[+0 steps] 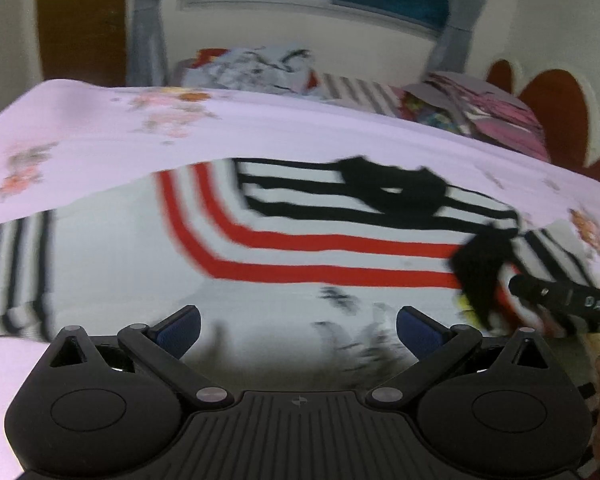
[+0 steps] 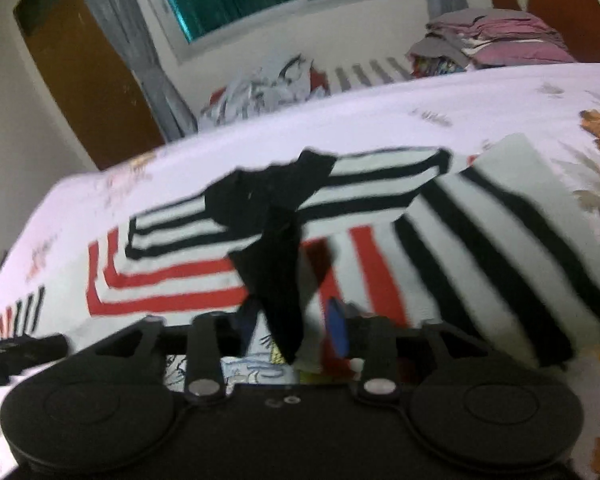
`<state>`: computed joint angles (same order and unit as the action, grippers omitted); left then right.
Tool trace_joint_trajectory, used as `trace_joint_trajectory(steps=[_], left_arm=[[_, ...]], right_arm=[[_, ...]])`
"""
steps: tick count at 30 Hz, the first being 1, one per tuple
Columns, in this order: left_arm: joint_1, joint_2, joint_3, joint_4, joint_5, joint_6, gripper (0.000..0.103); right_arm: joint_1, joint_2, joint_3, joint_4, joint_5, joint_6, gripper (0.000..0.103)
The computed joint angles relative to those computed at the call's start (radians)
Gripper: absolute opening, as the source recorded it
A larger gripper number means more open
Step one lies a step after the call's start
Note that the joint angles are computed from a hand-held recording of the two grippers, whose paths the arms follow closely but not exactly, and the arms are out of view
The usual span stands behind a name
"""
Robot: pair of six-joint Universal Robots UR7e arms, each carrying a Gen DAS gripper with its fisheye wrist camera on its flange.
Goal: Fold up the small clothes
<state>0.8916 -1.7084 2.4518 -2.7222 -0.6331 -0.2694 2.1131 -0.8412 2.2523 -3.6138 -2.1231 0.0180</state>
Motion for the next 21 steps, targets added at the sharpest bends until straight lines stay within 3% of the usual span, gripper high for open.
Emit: trace_joint_trajectory(steps=[6,8,10,13,14,15,16,18,19,21], left_arm=[[0.005,0.187,-0.041,-0.175,-0.138,0.055,0.103],[0.007,0.252,-0.061,-0.209,-0.144,0.071,0.103],[0.012,0.308,-0.102,-0.145,-0.102,0.019,0.103],[0.040,0.341,-0.127,-0.152,-0.140,-0.009,0.103],[0.049,0.349,-0.132,-0.160,-0.159,-0.007,0.094],[0.055,0.359,-0.134,-0.176,-0.174,-0.002,0.076],[0.061,0.366,-0.139,-0.161,-0.179,-0.014,0.031],[0.072,0.383,-0.135,-0.213,-0.191,0.000,0.019],[0.075,0.383,-0.133,-0.229,-0.199,0.003,0.008],[0.074,0.367,-0.128,-0.257,-0.205,0.014,0.006]], right_arm=[[-0.040,-0.116,0.094,-0.146,-0.099,0.014,0.036],[-0.055,-0.152,0.122,-0.172,-0.128,0.013,0.036],[-0.072,-0.188,0.151,-0.192,-0.176,0.028,0.036],[-0.107,-0.238,0.190,-0.200,-0.197,0.062,0.036],[-0.118,-0.253,0.200,-0.194,-0.204,0.068,0.036],[-0.126,-0.259,0.206,-0.194,-0.207,0.073,0.036],[-0.135,-0.268,0.214,-0.192,-0.206,0.082,0.036],[-0.148,-0.276,0.223,-0.183,-0.203,0.104,0.036],[-0.154,-0.279,0.226,-0.178,-0.200,0.112,0.036],[-0.153,-0.286,0.228,-0.159,-0.200,0.128,0.036]])
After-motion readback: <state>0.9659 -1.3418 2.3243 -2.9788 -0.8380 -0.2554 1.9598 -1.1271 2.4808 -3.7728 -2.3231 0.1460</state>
